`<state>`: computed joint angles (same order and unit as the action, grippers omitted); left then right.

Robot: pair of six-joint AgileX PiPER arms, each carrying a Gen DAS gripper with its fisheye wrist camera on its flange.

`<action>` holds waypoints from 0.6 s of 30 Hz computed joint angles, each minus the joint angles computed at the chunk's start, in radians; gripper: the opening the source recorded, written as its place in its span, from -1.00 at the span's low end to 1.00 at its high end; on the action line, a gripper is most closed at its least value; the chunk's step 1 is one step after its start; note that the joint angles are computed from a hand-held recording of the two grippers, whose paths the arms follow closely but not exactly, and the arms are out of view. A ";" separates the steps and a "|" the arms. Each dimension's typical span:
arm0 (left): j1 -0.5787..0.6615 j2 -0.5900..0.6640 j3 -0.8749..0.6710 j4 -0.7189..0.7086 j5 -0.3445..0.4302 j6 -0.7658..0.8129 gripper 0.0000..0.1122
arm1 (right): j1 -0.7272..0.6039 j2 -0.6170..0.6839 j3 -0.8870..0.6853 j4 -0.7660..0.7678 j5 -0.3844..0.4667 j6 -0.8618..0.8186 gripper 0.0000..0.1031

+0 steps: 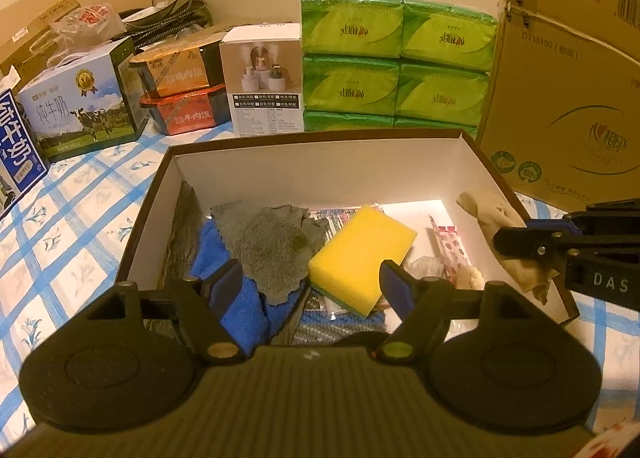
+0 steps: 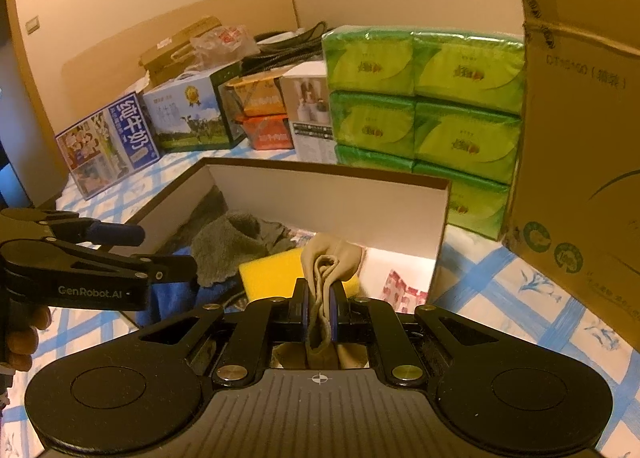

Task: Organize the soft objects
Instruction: 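Open both tools to drop the pad and sock into the box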

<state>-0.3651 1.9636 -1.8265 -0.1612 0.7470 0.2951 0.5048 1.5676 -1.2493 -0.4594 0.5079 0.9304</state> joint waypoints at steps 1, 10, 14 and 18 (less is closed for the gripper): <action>0.001 -0.001 0.002 -0.001 -0.001 0.003 0.31 | -0.001 0.000 0.001 0.010 -0.007 -0.010 -0.82; 0.013 -0.033 0.048 -0.030 -0.021 0.040 0.31 | 0.029 -0.008 0.011 -0.147 0.013 0.158 0.14; 0.022 -0.048 0.067 -0.039 -0.022 0.045 0.31 | 0.031 -0.023 0.022 -0.124 0.018 0.139 0.15; 0.029 -0.072 0.098 -0.043 -0.026 0.057 0.31 | 0.051 -0.036 0.032 -0.117 0.039 0.141 0.16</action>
<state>-0.3361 1.8919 -1.7287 -0.2047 0.7211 0.3523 0.5555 1.5317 -1.2178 -0.5761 0.5472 1.0716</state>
